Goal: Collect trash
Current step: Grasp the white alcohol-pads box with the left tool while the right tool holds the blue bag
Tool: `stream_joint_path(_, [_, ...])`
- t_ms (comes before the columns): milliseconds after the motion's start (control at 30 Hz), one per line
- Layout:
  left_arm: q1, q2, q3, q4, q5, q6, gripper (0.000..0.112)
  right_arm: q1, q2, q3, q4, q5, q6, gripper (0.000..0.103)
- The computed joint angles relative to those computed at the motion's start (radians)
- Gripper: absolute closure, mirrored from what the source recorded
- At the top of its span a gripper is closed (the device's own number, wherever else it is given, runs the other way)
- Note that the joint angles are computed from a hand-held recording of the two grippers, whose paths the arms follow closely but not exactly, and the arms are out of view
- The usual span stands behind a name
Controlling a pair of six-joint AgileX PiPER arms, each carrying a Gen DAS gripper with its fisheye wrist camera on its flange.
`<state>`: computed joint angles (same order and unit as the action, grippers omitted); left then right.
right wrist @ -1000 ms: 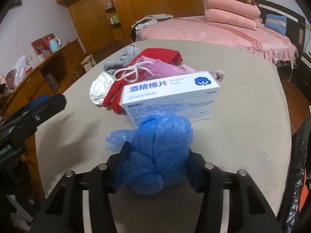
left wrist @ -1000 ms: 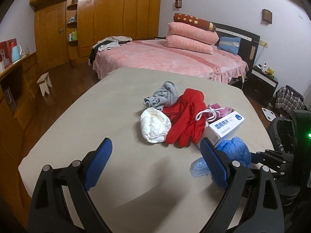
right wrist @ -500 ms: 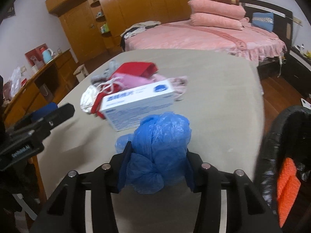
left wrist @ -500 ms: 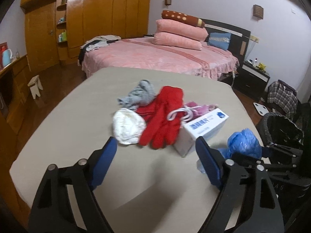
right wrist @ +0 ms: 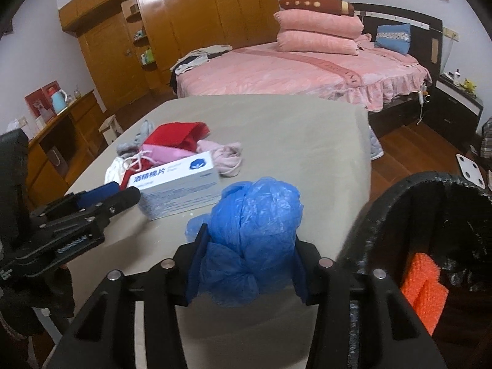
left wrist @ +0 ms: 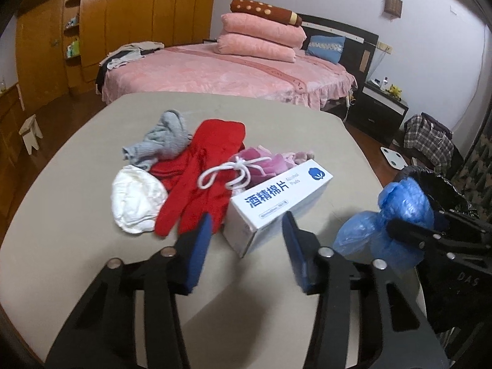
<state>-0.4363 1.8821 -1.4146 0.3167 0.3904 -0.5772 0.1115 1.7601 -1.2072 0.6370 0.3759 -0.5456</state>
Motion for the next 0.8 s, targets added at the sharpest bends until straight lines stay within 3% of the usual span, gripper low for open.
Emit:
stream_joint_path(67, [0.005,0.015,-0.019,-0.087,0.002,0.083,0.080,-0.006,-0.003,0.001,0.002,-0.002,-0.003,0.056])
stream_joint_path(200, [-0.008,0.030,-0.032,-0.120,0.002,0.110,0.083,-0.023,-0.005,-0.004,0.007,0.001,-0.014,0.056])
stream_joint_path(367, [-0.027,0.046,-0.050,-0.273,0.007,0.225,0.087,-0.045,-0.005,-0.008,0.011,0.001,-0.018,0.056])
stream_joint_path(633, [-0.068,0.065,-0.091,-0.026,0.045,0.010,0.059,-0.073,-0.011,-0.005,0.036,0.007,-0.036,0.056])
stream_joint_path(800, [-0.048,0.120,-0.179,-0.086,0.074,0.117,0.054,-0.076,-0.013,0.000,0.052,0.005,-0.045,0.056])
